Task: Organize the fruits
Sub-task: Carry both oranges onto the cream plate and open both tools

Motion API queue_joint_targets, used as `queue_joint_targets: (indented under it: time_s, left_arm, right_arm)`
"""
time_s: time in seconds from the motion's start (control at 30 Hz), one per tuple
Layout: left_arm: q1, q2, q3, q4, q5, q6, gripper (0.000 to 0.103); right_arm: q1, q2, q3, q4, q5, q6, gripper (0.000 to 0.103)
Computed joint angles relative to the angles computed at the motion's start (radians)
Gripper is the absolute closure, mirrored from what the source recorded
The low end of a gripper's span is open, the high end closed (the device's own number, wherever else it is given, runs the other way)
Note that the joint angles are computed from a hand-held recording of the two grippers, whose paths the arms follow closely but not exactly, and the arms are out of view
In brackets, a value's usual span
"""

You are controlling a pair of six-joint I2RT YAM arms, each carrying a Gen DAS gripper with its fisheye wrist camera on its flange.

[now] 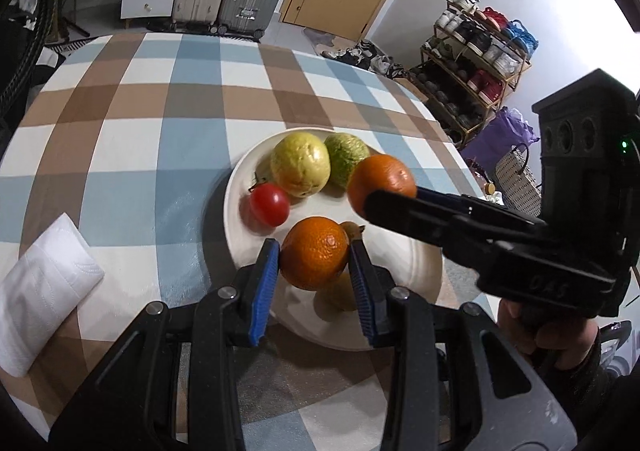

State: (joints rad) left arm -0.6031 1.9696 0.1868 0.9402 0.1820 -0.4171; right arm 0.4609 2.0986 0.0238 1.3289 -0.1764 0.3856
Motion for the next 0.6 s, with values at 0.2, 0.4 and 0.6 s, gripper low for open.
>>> queue_joint_targets:
  time_s: [0.2,0.4,0.6]
  left_arm:
    - [0.016,0.077,0.019,0.044,0.014,0.008,0.07]
    - [0.025,0.112,0.032,0.062,0.022,0.013,0.07]
    - [0.027,0.117,0.044,0.047,0.018,0.015,0.07]
  right_arm:
    - [-0.009,0.054,0.069,-0.056,-0.015,-0.002,0.062]
    - [0.011,0.058,0.115,-0.126,0.01,-0.002,0.062]
    - [0.031,0.062,0.145,-0.165,0.027,0.001,0.061]
